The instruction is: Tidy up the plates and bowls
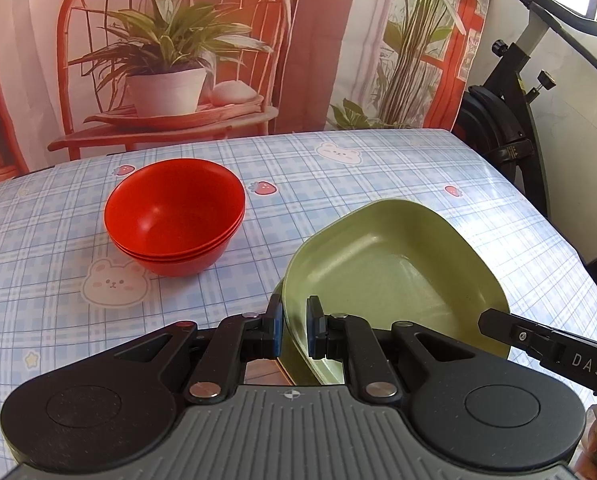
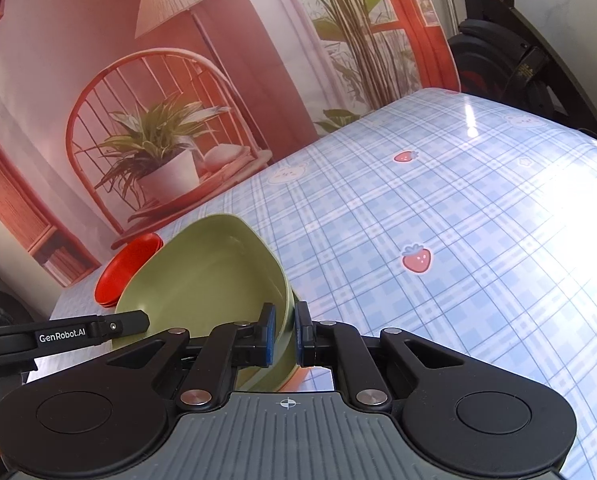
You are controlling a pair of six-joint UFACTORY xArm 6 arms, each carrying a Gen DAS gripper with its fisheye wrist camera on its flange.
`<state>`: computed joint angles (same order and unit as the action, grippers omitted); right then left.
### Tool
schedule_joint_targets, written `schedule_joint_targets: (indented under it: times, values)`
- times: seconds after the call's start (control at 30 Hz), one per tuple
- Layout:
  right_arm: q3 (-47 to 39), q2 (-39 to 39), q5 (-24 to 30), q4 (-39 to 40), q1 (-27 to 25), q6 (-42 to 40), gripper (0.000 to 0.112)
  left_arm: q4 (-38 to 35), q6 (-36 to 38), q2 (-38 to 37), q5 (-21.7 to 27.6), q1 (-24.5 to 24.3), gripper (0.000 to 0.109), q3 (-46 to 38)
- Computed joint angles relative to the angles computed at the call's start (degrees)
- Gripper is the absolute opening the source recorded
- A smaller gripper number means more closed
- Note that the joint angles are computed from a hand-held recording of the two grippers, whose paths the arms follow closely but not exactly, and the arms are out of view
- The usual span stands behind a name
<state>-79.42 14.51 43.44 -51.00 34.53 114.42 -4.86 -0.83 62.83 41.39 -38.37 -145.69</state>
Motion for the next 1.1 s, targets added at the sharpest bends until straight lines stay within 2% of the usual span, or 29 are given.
schedule_joint_targets:
  times: [0.1,0.17,0.27,0.4,0.6,0.7,0.9,1.0,1.07,1.1]
  values:
    - [0.1,0.2,-0.4,-0.1,-0.2,-0.1,0.009,0.6,-0.4,1.3,1.2,0.0,0.012,-2.3]
    - [0.1,0.2,-0.7,-0.5,-0.2,0.1,0.009,1.4,-0.8,4.3,3.8,-0.1,0.012,-7.5]
    - [0.0,0.4,-0.8,-0.9,-0.3,-0.1,0.009,2.4,-1.4,4.8,4.6,-0.1,0.012,-8.2]
    - [-0.4,1.0,-1.0,-0.6,-0.3,-1.0,0.009,3.3,-1.7,1.1,1.3,-0.2,0.012,-1.4]
    - [-0.8,1.5,-1.2,-0.7,-0.3,-1.5,0.009,4.0,-2.5,1.1,1.6,-0.2,0.012,-1.2]
    - [-0.5,1.3,-0.6,-1.0,-0.2,-0.9,0.012,4.4,-2.2,0.8,0.5,-0.2,0.012,-0.2]
    - [0.9,0.4,0.1,-3.1,0.0,2.7,0.014,4.2,-2.3,5.5,4.3,-0.1,0.012,-8.4]
    - [1.7,-0.5,1.6,-6.7,0.6,6.1,0.014,4.2,-2.4,1.0,0.4,-0.2,0.012,-0.4]
    - [2.1,-1.0,1.9,-8.9,0.8,7.1,0.002,4.3,-2.7,-0.3,-0.8,-0.2,0.013,2.1]
    - [2.1,-0.9,1.8,-9.1,0.8,6.7,0.002,4.2,-2.7,-0.7,-1.2,-0.2,0.013,2.8]
